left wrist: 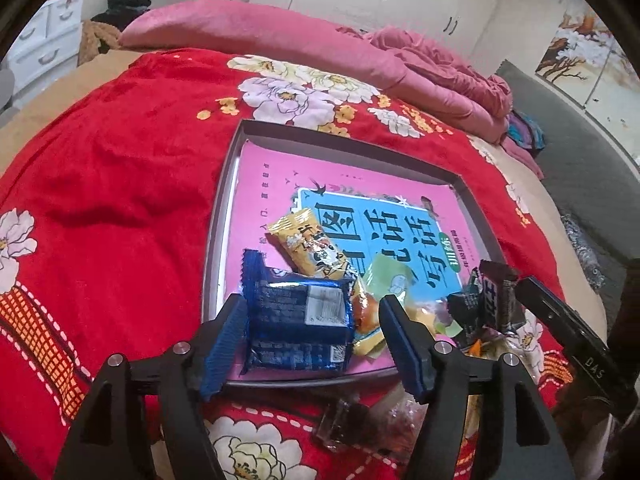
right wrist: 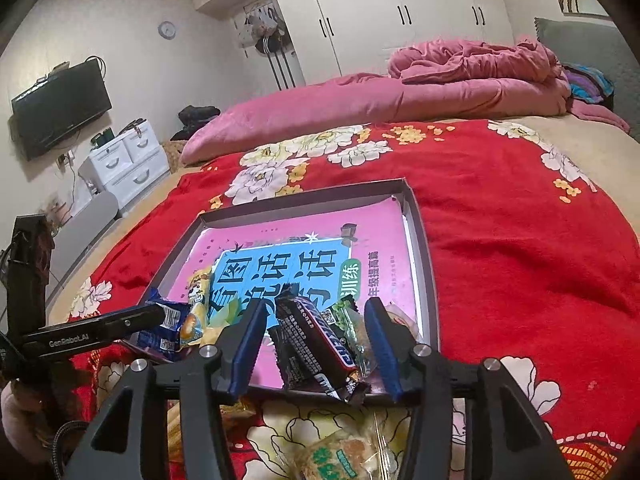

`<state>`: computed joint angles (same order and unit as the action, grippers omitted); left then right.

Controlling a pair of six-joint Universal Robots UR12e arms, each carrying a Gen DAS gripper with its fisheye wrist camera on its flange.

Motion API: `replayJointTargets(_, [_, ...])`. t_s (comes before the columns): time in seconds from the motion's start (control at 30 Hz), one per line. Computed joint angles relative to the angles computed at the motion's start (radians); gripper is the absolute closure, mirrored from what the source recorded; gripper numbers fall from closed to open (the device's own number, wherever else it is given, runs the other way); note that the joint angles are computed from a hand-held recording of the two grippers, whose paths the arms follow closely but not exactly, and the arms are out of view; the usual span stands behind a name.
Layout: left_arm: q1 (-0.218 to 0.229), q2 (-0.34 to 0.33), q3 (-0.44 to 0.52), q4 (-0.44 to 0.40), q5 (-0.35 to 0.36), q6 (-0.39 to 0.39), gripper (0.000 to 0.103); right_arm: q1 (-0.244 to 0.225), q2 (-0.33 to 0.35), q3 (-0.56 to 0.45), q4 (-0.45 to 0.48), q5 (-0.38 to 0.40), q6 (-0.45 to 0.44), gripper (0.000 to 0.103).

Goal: Organize snacks
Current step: 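Move both open tools back to the remaining snacks beside the tray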

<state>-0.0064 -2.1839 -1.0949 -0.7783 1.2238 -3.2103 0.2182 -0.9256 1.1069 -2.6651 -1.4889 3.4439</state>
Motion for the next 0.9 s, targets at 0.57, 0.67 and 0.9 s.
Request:
replayJointTargets(0.57, [0.001,0.044,-0.045,0.063,-0.029,0.033,0.028,-0.001,-0.037,0.049,-0.069,-0.032,0.005,0.041])
replayJointTargets(0.67, [0.001,0.051,-0.053,0.063,-0.03,0.041,0.028,-0.001,-0.044,0.059,-0.077,-0.037,0.008,0.038])
replayJointTargets(0.9, [0.001,0.065,-0.071,0.048,-0.029,0.073,0.028,-0.001,-0.055,0.075,-0.081,-0.038,0.005,0.037])
